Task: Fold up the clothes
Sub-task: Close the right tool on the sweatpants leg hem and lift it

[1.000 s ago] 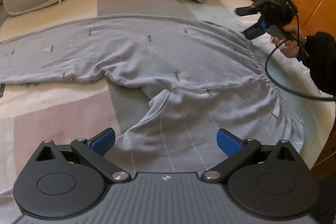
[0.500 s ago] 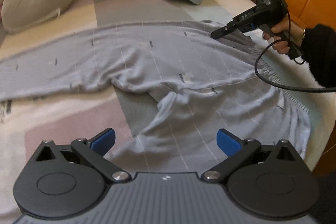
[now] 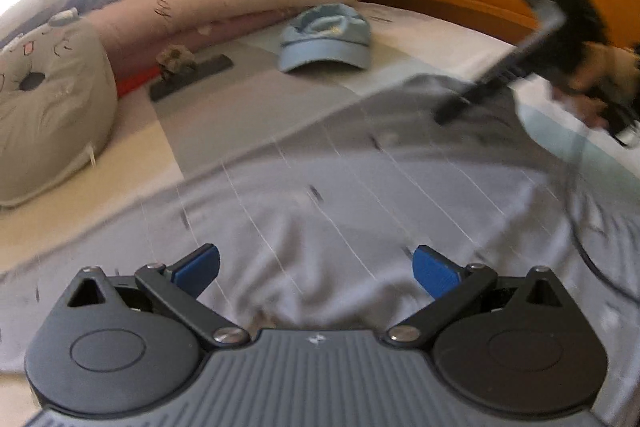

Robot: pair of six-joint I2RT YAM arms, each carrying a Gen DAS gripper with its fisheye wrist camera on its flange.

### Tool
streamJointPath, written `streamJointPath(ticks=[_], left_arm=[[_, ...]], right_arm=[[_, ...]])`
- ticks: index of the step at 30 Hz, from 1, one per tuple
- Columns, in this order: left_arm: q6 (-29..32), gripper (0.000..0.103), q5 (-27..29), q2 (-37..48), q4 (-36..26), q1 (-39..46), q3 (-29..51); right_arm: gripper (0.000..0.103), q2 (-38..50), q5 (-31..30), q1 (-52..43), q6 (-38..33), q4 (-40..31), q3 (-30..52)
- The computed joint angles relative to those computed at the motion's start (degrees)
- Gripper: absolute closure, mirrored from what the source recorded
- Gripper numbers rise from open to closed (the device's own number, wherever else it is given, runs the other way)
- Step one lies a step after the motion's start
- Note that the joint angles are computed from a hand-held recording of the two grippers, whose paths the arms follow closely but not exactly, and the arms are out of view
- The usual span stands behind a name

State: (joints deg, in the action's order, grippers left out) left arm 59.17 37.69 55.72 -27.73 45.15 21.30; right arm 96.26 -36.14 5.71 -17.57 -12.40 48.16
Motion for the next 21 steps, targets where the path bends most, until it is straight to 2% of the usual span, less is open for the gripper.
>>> streamJointPath(ticks=[2,6,14,18,21], left_arm=[[-2.9,0.001,-3.1,0.8,5.2,-4.9,0.3],[-2.2,0.002,-11.5,5.3,19.6,-14.1,-1.4],[-0.9,0.003,-19.8,20.8,47.4,-23.3,-6.4],[0.9,0.003,-20.0,26.1,56.8,-23.5,-7.7],[2.0,0.003,-21.4,27.6,58.7,-24.7,-7.2]], right_arm=[[0.098,-1.7,1.8,1.1,-0.6,-0.5,-0.6],[0.098,-3.5,2.4,2.3,-1.5,-1.4,-1.5],[0.098,-8.9,6.2,5.0,-3.4,-0.1,-5.5],[0.098,-12.0,7.1,6.3,-4.6,0.5,-7.7],[0.098,-14.3,8.0,6.9,-6.0,1.1,-9.3]])
